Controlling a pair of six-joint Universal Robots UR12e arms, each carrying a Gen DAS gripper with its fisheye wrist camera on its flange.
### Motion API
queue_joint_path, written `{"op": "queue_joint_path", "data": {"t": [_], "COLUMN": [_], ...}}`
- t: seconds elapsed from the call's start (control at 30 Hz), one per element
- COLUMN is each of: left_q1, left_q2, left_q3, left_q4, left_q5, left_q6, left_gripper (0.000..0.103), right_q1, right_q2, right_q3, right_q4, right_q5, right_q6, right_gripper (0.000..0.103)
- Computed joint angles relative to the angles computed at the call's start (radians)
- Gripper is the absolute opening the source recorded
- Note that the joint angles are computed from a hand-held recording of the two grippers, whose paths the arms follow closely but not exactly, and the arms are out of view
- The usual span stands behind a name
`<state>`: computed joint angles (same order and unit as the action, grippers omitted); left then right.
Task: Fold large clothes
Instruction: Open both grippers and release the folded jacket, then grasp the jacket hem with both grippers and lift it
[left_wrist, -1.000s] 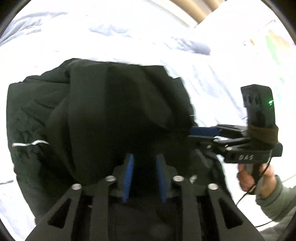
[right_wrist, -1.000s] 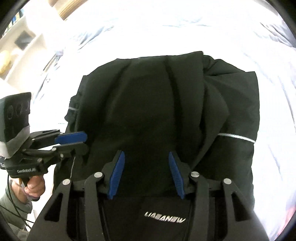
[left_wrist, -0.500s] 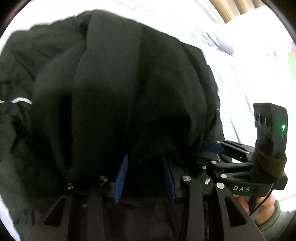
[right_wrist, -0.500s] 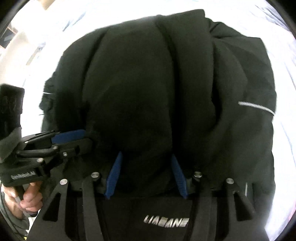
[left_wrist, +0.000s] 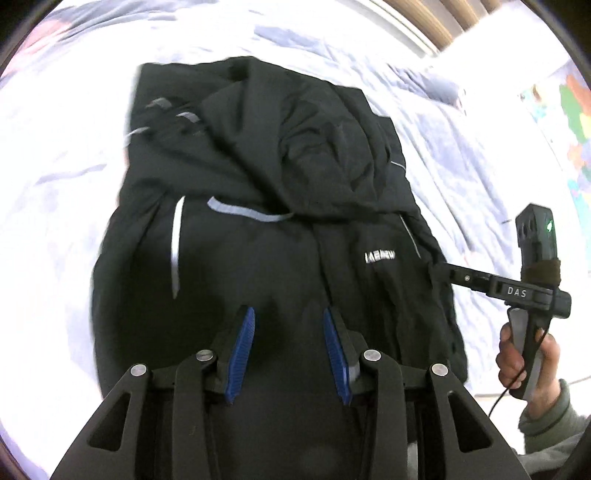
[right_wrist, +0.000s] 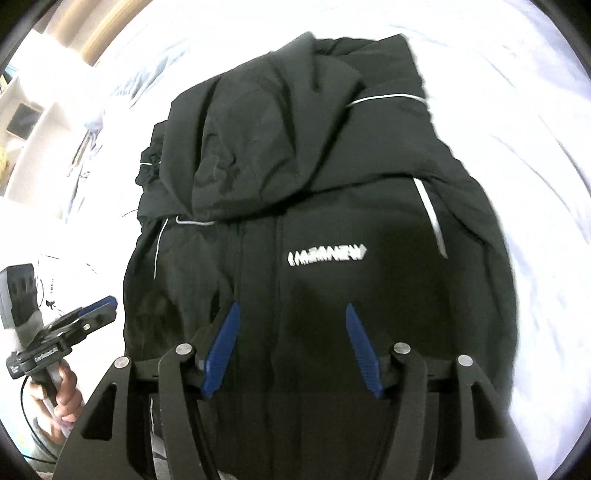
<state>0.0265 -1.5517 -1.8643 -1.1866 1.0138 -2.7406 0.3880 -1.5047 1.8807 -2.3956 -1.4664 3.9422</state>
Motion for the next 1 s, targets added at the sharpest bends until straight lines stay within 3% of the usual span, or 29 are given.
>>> {"op": "queue_joint_path", "data": {"t": [0.13, 0.43, 0.57, 0.67, 1.0], "left_q1": [0.055, 0.097, 0.108, 0.112, 0.211], "left_q2": [0.085, 0.207, 0.235, 0.24, 0.251], "left_q3": [-0.062, -0.141, -0.163, -0.173, -0.229], "left_q4": [-0.004, 0.02, 0.024, 0.003, -0.061], "left_q5": [-0.007, 0.069, 0.105, 0.169, 0.157], "left_q6": [-0.015, -0.012, -0.034, -0.092, -0.192], "left_gripper": [0.04, 0.04, 0.042, 0.06, 0.06], "right_q1": [0.024, 0.084, 0.081, 0.071, 0.046], "right_q2": [-0.052, -0.156, -0.198, -0.234, -0.288], "right_q3": [0.023, 0.081, 0.128, 0.172, 0.262], "right_q4": [-0.004, 0.057, 0.089, 0.105, 0.169], "right_q5": [-0.054, -0.193, -0.193, -0.175, -0.111], "right_q6": [0.032, 0.127, 0.185, 0.233, 0.309], "right_gripper": [0.062, 0.063, 0.063, 0.064, 0.074]}}
